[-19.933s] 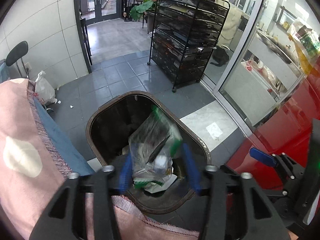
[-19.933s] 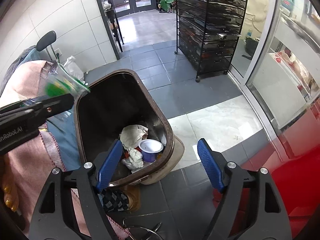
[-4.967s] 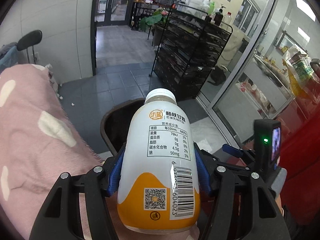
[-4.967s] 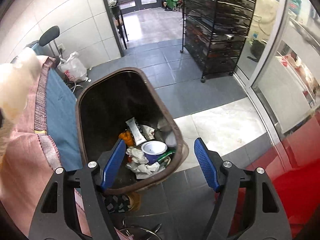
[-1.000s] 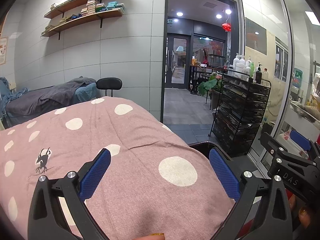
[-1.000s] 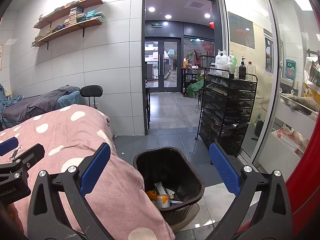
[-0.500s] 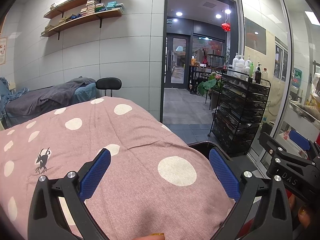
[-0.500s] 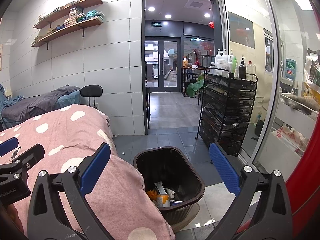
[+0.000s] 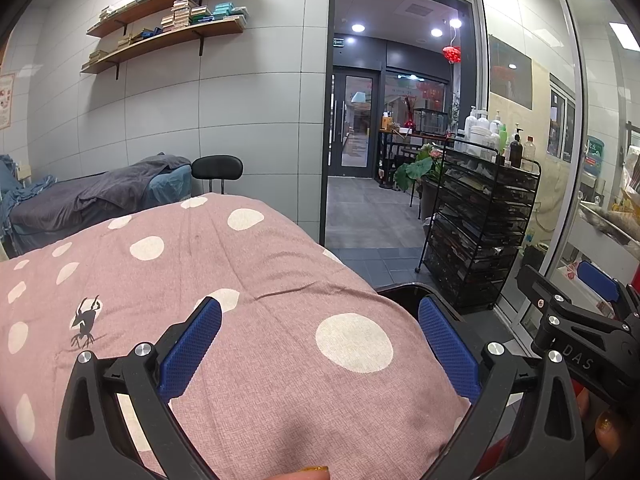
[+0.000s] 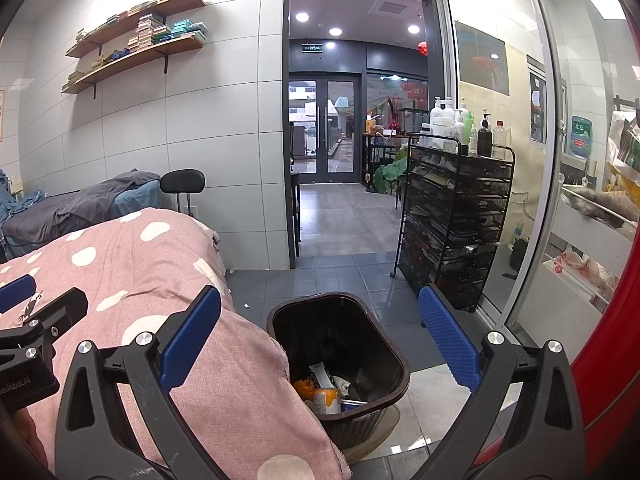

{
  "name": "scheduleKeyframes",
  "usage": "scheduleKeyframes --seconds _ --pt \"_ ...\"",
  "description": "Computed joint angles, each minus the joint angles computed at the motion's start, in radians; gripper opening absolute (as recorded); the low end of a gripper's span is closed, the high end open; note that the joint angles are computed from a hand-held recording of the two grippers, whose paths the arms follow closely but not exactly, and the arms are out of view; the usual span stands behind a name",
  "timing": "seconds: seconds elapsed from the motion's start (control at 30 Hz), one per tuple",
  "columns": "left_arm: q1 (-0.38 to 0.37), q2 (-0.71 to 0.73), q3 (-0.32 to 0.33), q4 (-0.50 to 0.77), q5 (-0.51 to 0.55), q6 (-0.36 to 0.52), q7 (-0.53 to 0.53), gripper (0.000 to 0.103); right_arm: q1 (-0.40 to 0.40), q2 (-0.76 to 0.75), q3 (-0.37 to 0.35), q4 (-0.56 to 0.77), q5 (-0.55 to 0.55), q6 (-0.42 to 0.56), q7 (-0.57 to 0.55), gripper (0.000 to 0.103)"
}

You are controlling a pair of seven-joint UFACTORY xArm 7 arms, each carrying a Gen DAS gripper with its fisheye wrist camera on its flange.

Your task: Collect trash

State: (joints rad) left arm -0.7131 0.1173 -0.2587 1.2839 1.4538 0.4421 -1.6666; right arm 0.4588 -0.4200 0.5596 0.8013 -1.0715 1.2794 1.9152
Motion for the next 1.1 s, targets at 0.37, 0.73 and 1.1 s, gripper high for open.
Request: scheduleKeyframes --seconds 0.37,0.73,1.1 --pt "-0.001 0.000 0.000 0.000 -0.002 0.001 0.001 0.097 0.004 0.021 -0.001 0.008 -0.010 0.012 0.018 0.098" --pt "0.000 -0.002 -0.001 -0.001 0.005 -0.007 -0.017 0.097 0.027 0.045 -0.016 0.024 -0.012 0.028 0.027 0.098" --pt "-0.001 0.002 0.001 -0.003 -0.001 -0.022 -0.004 0.097 0.034 0.044 -0.023 0.024 -0.014 0.029 0.027 0.098"
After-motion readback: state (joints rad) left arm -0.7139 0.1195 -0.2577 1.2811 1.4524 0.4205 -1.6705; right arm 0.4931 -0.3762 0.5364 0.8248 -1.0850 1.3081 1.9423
